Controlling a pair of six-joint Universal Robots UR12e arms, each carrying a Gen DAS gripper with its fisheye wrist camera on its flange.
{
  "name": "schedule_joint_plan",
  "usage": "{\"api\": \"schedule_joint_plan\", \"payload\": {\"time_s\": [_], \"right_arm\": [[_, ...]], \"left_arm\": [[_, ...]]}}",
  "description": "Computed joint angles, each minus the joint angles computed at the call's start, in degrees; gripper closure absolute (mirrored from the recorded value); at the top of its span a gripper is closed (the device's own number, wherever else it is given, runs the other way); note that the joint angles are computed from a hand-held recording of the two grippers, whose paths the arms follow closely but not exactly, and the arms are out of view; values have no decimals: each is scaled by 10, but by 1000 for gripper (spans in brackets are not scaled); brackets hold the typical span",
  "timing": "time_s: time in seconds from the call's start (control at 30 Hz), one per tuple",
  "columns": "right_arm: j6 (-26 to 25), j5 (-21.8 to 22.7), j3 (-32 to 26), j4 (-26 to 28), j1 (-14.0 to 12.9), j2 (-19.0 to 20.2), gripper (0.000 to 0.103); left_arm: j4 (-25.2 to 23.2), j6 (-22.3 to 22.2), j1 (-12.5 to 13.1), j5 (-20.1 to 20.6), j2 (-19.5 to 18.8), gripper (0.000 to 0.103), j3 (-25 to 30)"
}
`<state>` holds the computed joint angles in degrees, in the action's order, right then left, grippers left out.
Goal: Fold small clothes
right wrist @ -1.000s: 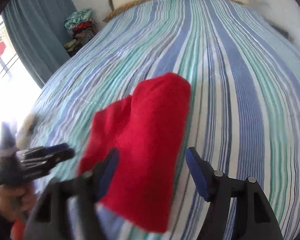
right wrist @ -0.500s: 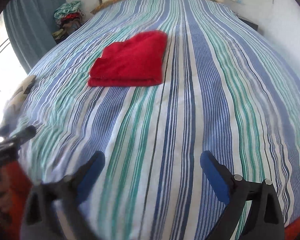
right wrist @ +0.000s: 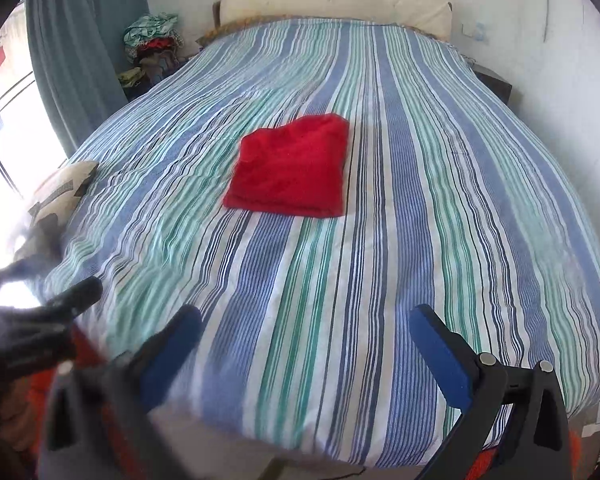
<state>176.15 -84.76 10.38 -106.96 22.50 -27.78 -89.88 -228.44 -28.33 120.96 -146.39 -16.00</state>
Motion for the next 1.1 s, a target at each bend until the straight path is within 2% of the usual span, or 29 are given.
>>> {"api": "schedule_joint_plan", "payload": {"time_s": [0.1, 0.33, 0.43, 0.67, 0.9, 1.1], "right_arm": [[-11, -9, 22, -10, 3, -14, 1], [-26, -20, 16, 1, 7, -15, 1], [-25, -25, -4, 20, 8, -7, 1], [-12, -24, -57, 62, 8, 15, 1], [-13, -33, -14, 31, 11, -8, 1], [-13, -41, -5, 28, 12, -12, 1]], "left_arm": [[-3, -2, -2, 7, -3, 1, 8], [0, -1, -2, -5, -3, 1, 12], [-5, 6, -2, -13, -5, 1, 19], [-29, 13, -3, -3, -17, 1, 46], [-18, 15, -3, -13, -12, 1, 35], [-17, 15, -3, -11, -10, 1, 31]]}}
